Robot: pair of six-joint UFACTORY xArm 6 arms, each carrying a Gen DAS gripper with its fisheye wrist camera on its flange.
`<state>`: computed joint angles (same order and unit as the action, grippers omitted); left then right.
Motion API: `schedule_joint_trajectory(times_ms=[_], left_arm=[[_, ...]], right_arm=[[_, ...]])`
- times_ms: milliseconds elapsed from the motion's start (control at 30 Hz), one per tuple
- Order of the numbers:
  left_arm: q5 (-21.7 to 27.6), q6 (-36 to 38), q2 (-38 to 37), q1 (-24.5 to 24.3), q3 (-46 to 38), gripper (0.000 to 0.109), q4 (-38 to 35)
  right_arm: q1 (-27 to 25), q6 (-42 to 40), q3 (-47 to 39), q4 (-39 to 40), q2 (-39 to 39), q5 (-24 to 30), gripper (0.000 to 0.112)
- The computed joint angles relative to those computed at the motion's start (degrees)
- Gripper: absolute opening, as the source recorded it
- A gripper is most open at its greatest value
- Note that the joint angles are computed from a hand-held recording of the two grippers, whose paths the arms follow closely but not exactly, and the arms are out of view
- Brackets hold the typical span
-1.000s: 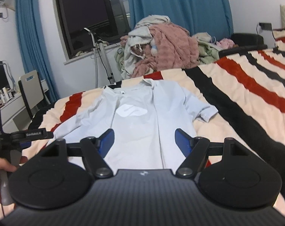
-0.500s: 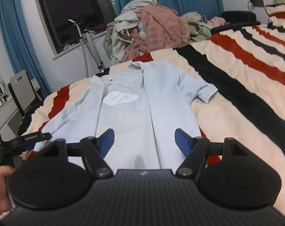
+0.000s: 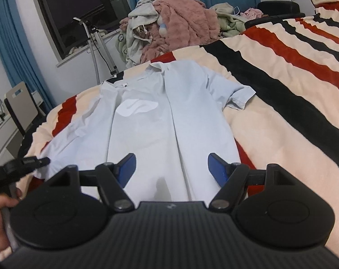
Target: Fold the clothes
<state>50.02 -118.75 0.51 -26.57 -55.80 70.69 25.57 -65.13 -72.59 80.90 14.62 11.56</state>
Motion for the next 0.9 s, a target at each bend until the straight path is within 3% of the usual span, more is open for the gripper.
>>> schedule_joint_trajectory(times_ms=[133, 267, 500, 633, 767, 867, 900], left_arm=[[7.3, 5.1, 0.1, 1.5, -5.0, 0.002, 2.2], [13.6, 15.2, 5.2, 6.9, -17.4, 0.002, 3.1], [23.5, 40.8, 30.0, 14.9, -53.3, 0.002, 2.5], [22.7, 46.7, 42.6, 18.2, -67.4, 0.002, -2.4], [15.4, 42.1, 41.6, 21.5, -61.6, 0.01, -9.2], [9.3, 36.9, 35.2, 22.8, -50.4, 0.02, -11.8], [7.4, 34.9, 32.8, 22.9, -46.9, 0.029, -12.0]], right_arm=[[0.0, 1.3, 0.1, -1.1, 0.2, -0.6, 0.072], [0.5, 2.1, -1.1, -1.8, 1.5, -2.0, 0.072], [2.5, -0.9, -6.9, -1.3, 7.2, -6.7, 0.072], [3.6, -4.8, -11.8, 0.5, 11.4, -8.6, 0.072], [4.0, -5.9, -14.6, -0.2, 14.2, -9.0, 0.072], [3.6, -1.7, -15.1, -4.0, 15.2, -7.8, 0.072], [3.5, -1.3, -15.2, -4.0, 15.3, -7.4, 0.072]])
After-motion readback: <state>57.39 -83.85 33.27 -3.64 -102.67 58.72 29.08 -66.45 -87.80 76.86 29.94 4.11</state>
